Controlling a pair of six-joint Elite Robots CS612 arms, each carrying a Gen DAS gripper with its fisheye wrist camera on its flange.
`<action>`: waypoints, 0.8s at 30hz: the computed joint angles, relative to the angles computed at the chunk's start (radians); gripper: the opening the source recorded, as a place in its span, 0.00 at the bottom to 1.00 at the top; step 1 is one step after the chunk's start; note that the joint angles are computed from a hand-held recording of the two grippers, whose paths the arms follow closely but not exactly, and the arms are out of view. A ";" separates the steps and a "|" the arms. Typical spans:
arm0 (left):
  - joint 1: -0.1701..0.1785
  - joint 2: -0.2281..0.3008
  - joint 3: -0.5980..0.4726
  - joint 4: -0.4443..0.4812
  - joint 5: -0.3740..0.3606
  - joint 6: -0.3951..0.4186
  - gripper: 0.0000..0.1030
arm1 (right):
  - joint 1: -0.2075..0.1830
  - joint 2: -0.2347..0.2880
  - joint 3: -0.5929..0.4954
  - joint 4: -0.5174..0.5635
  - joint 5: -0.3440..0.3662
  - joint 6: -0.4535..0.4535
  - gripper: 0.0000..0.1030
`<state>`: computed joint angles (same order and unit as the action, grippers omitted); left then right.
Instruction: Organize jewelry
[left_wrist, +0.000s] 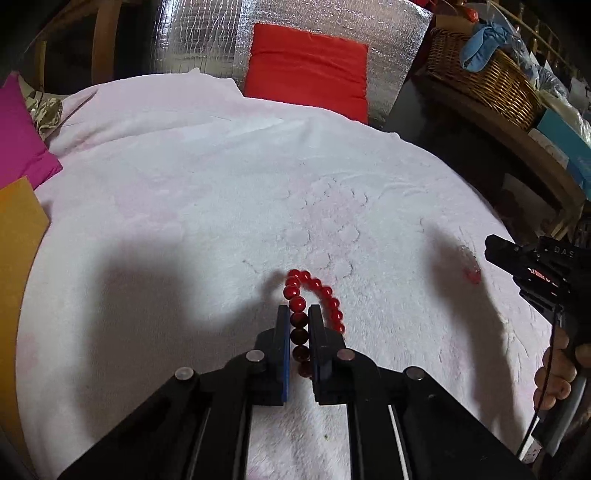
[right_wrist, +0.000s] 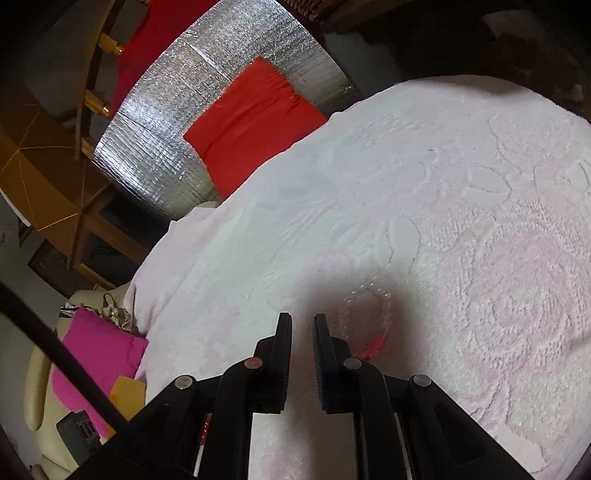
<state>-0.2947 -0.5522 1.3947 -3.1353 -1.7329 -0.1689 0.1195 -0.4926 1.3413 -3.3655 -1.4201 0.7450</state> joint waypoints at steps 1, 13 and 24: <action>0.001 -0.003 0.005 -0.003 0.007 0.005 0.09 | 0.003 -0.004 0.002 0.015 -0.016 -0.004 0.12; 0.012 -0.002 0.002 0.003 0.037 -0.011 0.33 | 0.012 -0.020 -0.001 0.142 -0.186 -0.032 0.66; 0.021 -0.002 -0.004 0.059 0.026 0.014 0.61 | 0.112 0.044 -0.180 0.425 -0.563 -0.431 0.15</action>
<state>-0.2739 -0.5537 1.3904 -3.0761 -1.7070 -0.1546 0.2315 -0.4485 1.1613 -2.9410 -1.9829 0.3138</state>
